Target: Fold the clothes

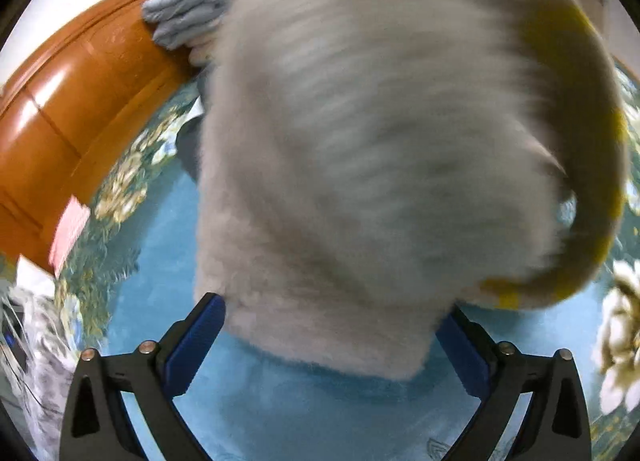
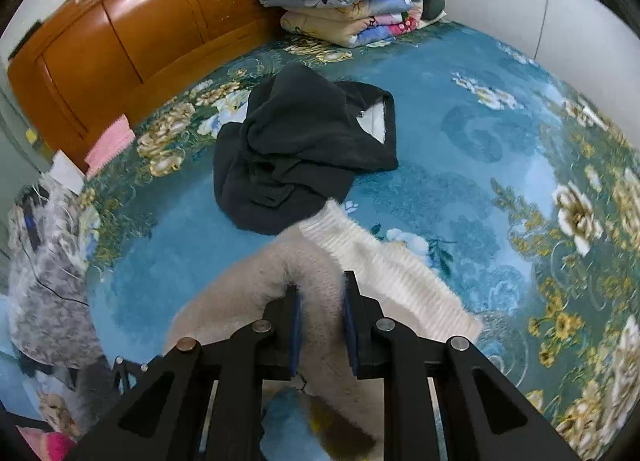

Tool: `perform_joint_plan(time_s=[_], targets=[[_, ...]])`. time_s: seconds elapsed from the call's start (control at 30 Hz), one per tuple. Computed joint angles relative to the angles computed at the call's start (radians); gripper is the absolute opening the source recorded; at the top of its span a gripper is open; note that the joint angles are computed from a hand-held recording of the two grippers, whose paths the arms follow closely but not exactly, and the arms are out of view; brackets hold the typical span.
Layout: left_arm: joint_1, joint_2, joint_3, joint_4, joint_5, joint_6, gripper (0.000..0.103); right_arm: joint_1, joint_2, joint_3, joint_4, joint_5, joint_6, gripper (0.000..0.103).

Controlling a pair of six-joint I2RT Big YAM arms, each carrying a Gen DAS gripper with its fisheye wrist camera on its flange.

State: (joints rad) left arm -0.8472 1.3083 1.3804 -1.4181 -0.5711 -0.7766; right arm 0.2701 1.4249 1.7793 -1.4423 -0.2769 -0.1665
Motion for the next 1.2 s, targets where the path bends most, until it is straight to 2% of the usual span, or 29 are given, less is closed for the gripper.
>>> perform_joint_plan(time_s=[0.13,0.27,0.33,0.43,0.5,0.6,0.73,0.87,0.9,1.0,1.03,1.1,1.13,1.2], targets=[[0.037,-0.085,-0.035,0.019,-0.017,-0.009,0.103,-0.027,-0.012,-0.002,0.000,-0.013,-0.014,0.019],[0.110,-0.158,-0.065,0.015,-0.040,-0.063,0.103,-0.050,-0.026,-0.010,0.001,-0.025,-0.029,0.020],[0.155,-0.195,-0.088,0.025,-0.026,-0.088,0.103,-0.060,-0.035,-0.018,0.004,-0.024,-0.038,0.020],[0.211,-0.241,-0.110,0.058,0.008,-0.101,0.102,-0.075,-0.058,-0.050,0.014,-0.017,-0.056,0.026],[0.227,-0.255,-0.109,0.076,0.029,-0.070,0.098,-0.082,-0.074,-0.073,0.020,-0.005,-0.070,0.029],[0.255,-0.262,-0.115,0.119,0.063,0.008,0.088,-0.097,-0.101,-0.115,0.022,-0.004,-0.089,0.031],[0.298,-0.258,-0.121,0.165,0.116,0.088,0.072,-0.111,-0.156,-0.185,0.043,0.020,-0.124,0.039],[0.316,-0.247,-0.127,0.183,0.151,0.114,0.054,-0.134,-0.184,-0.234,0.046,0.033,-0.157,0.040],[0.312,-0.245,-0.128,0.181,0.153,0.110,0.052,-0.136,-0.185,-0.243,0.050,0.046,-0.159,0.040],[0.306,-0.249,-0.135,0.184,0.180,0.086,0.037,-0.139,-0.167,-0.253,0.054,0.078,-0.136,0.040],[0.303,-0.252,-0.137,0.184,0.186,0.078,0.031,-0.143,-0.163,-0.254,0.056,0.079,-0.121,0.038],[0.297,-0.257,-0.137,0.184,0.195,0.068,0.022,-0.151,-0.162,-0.245,0.063,0.069,-0.067,0.019],[0.295,-0.258,-0.134,0.182,0.194,0.069,0.017,-0.155,-0.159,-0.237,0.062,0.065,-0.041,0.006],[0.287,-0.265,-0.126,0.183,0.186,0.077,0.016,-0.163,-0.159,-0.216,0.061,0.057,-0.005,0.004]])
